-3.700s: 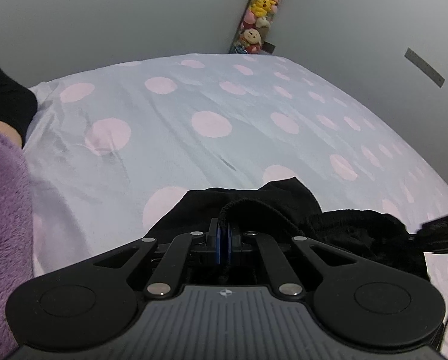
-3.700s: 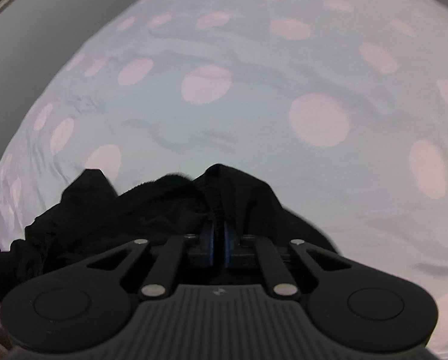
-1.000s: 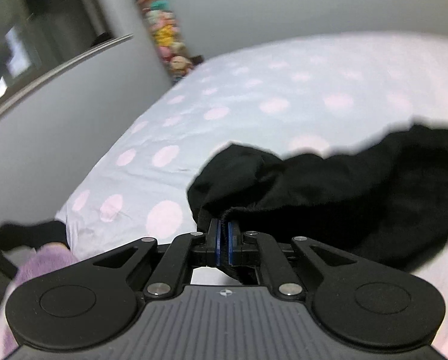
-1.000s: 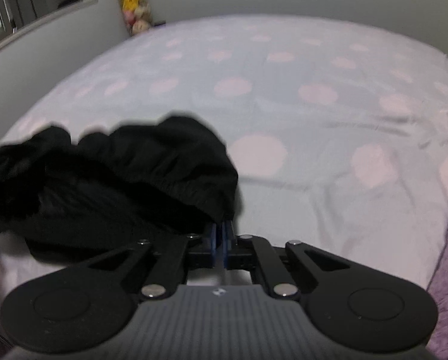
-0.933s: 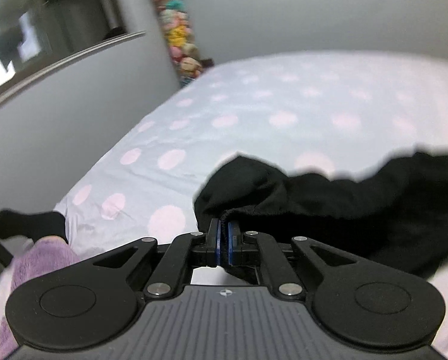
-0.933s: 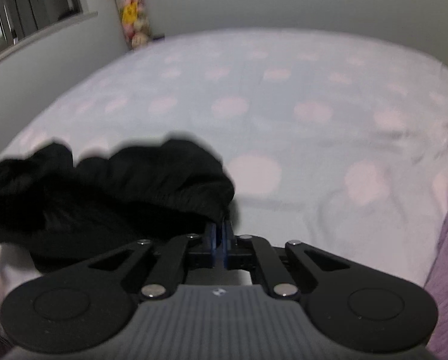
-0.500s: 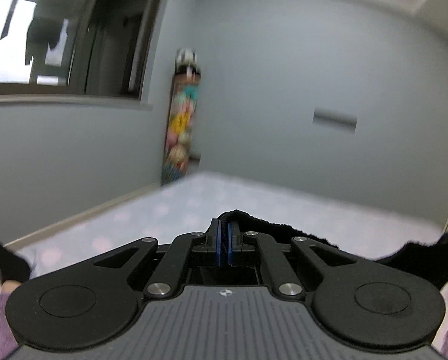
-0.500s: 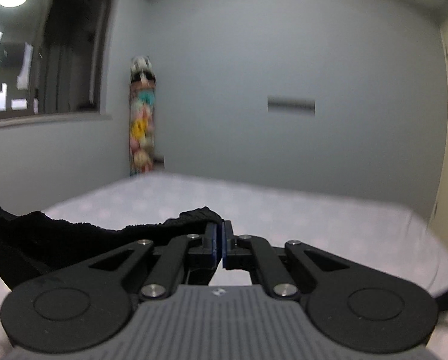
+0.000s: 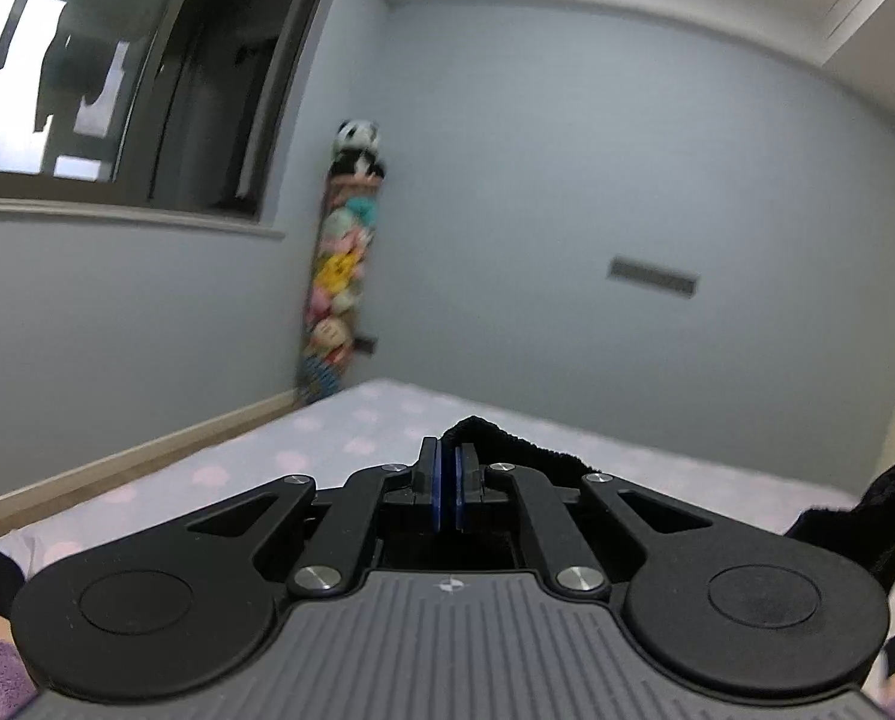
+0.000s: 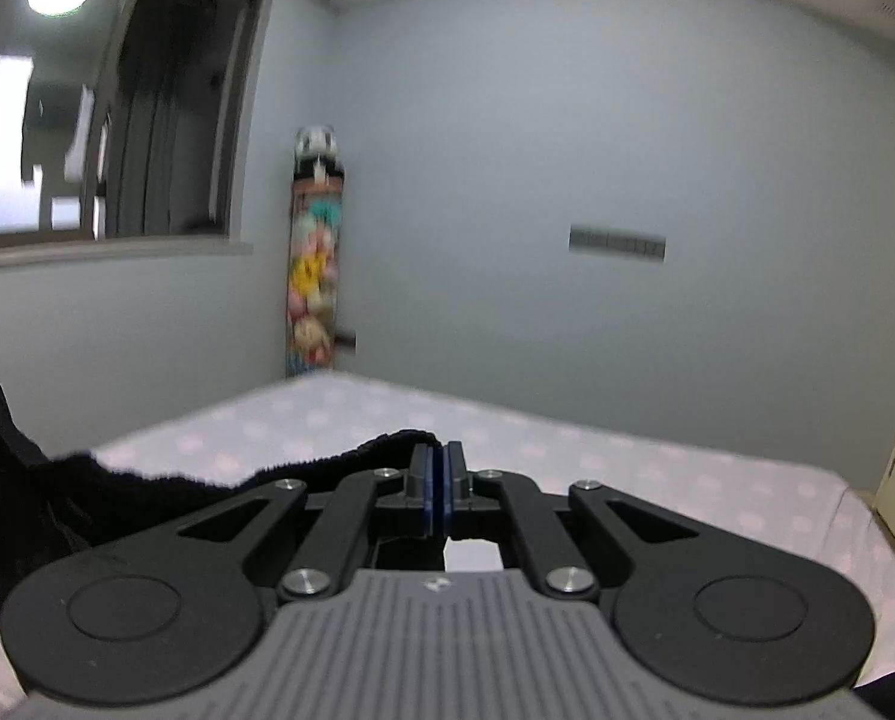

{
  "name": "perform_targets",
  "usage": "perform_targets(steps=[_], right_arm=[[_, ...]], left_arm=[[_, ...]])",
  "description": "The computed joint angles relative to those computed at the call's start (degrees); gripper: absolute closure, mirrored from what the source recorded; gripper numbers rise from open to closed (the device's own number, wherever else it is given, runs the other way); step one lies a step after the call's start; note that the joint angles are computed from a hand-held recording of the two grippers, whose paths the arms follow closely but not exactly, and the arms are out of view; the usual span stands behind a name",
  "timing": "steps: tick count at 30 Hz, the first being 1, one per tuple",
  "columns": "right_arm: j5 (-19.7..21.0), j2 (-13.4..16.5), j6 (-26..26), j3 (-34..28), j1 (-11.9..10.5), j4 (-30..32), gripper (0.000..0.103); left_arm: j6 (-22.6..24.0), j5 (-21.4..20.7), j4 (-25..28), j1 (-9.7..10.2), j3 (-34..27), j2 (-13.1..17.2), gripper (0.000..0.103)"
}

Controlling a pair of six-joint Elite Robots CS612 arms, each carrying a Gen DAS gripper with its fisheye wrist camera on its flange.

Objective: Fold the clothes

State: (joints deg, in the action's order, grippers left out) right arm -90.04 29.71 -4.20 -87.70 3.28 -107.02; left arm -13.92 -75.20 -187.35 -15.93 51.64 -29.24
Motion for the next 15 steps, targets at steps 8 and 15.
perform_targets(steps=[8, 15], right_arm=[[-5.57, -8.38, -1.75, 19.2, 1.67, -8.82, 0.1], [-2.39, -10.57, 2.41, 20.93, 1.26, -17.47, 0.099]], left_arm=[[1.33, -0.52, 17.32, 1.72, -27.33, 11.32, 0.101], [2.64, -0.07, 9.96, 1.77, -27.7, 10.47, 0.101]])
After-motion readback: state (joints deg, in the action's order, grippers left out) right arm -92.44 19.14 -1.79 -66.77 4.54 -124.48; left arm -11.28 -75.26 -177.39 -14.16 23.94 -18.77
